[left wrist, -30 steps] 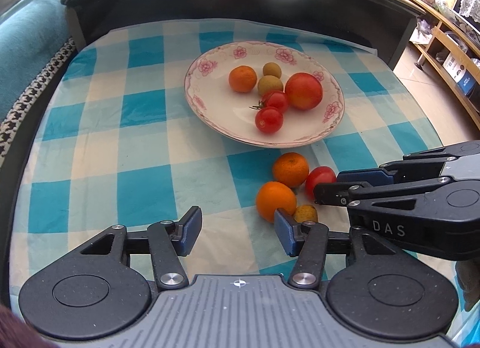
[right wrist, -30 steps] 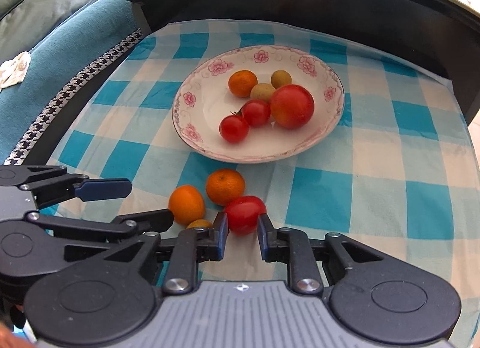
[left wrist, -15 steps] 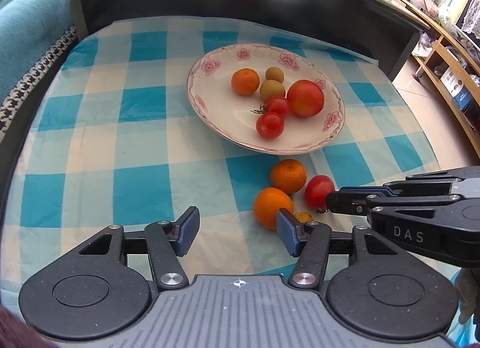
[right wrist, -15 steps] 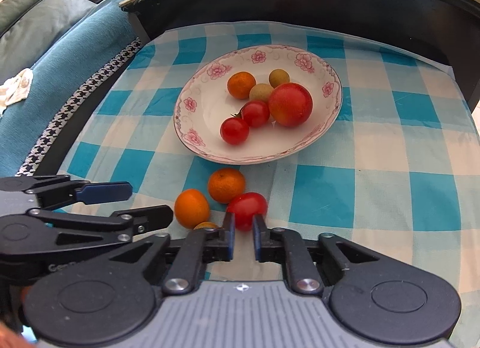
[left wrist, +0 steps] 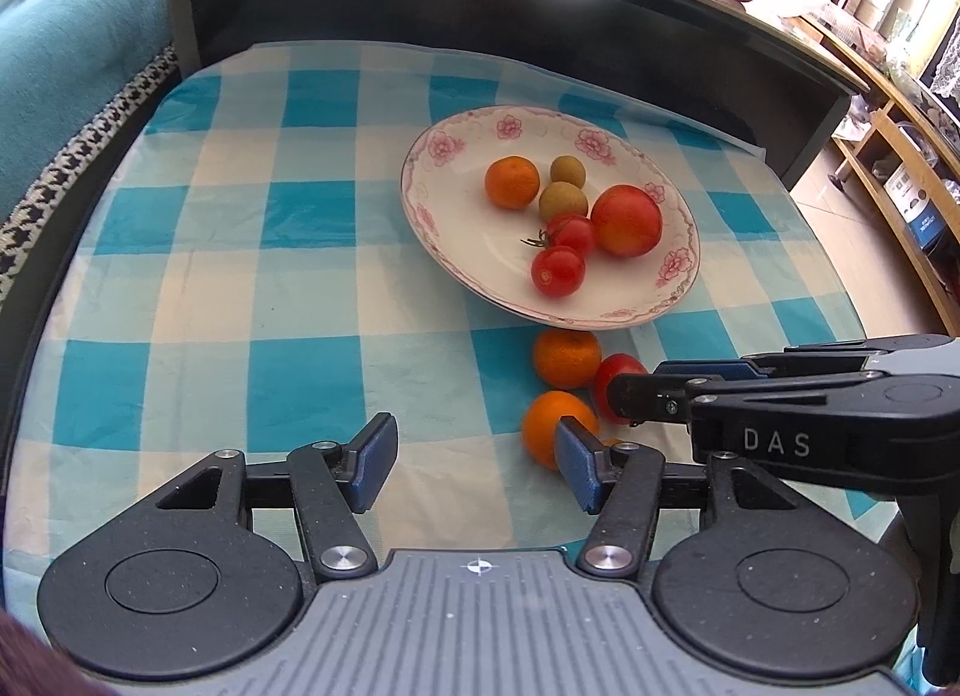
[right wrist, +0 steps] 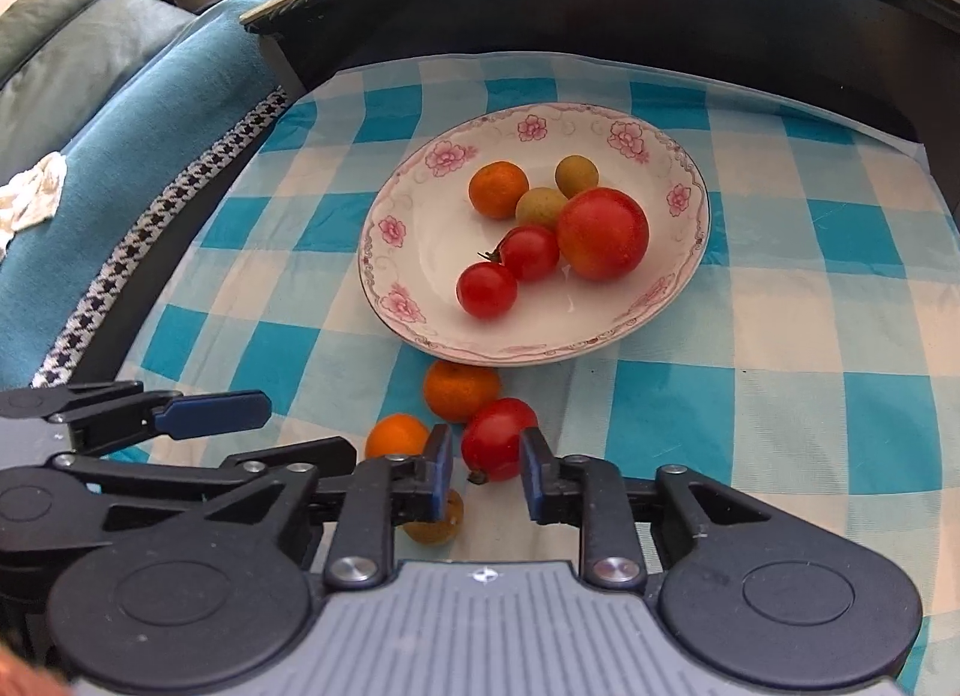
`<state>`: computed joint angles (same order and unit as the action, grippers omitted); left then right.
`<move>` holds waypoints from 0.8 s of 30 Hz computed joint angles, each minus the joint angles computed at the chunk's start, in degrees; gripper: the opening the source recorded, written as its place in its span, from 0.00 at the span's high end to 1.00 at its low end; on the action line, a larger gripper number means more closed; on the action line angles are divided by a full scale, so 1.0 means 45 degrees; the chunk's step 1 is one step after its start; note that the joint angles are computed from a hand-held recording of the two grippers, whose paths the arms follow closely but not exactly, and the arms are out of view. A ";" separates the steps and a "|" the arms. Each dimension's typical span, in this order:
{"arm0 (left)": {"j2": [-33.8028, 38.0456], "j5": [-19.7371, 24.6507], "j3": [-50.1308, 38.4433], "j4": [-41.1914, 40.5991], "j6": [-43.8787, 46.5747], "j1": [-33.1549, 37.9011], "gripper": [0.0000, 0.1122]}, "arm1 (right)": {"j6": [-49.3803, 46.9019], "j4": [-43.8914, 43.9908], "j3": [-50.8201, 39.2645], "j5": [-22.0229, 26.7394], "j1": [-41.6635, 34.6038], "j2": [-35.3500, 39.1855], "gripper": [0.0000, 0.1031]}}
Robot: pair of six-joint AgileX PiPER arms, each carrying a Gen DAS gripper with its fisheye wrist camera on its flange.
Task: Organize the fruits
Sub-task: 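Grasp an orange with the left gripper while the right gripper holds the tomato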
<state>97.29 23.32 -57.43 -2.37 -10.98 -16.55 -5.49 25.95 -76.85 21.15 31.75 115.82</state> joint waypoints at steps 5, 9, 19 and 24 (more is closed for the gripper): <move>-0.0024 0.0049 0.0041 0.0051 0.0097 -0.0042 0.41 | 0.1859 -0.1654 -0.0605 0.0329 0.0181 0.0394 0.69; 0.0031 0.0072 0.0031 -0.0099 0.0261 -0.0038 0.41 | 0.1938 -0.1592 -0.0824 0.0438 0.0164 0.0794 0.69; 0.0962 -0.0137 -0.0632 -0.0697 0.0625 -0.0549 0.42 | 0.1825 -0.1254 0.0253 -0.0625 -0.0069 0.0262 0.69; 0.1419 -0.0271 -0.0963 0.0001 -0.0208 -0.0878 0.42 | 0.1170 -0.0482 0.1049 -0.1050 -0.0456 -0.0256 0.69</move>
<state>103.68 22.10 -61.77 -2.37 -11.91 -20.50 -0.23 23.78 -72.13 16.43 29.70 114.66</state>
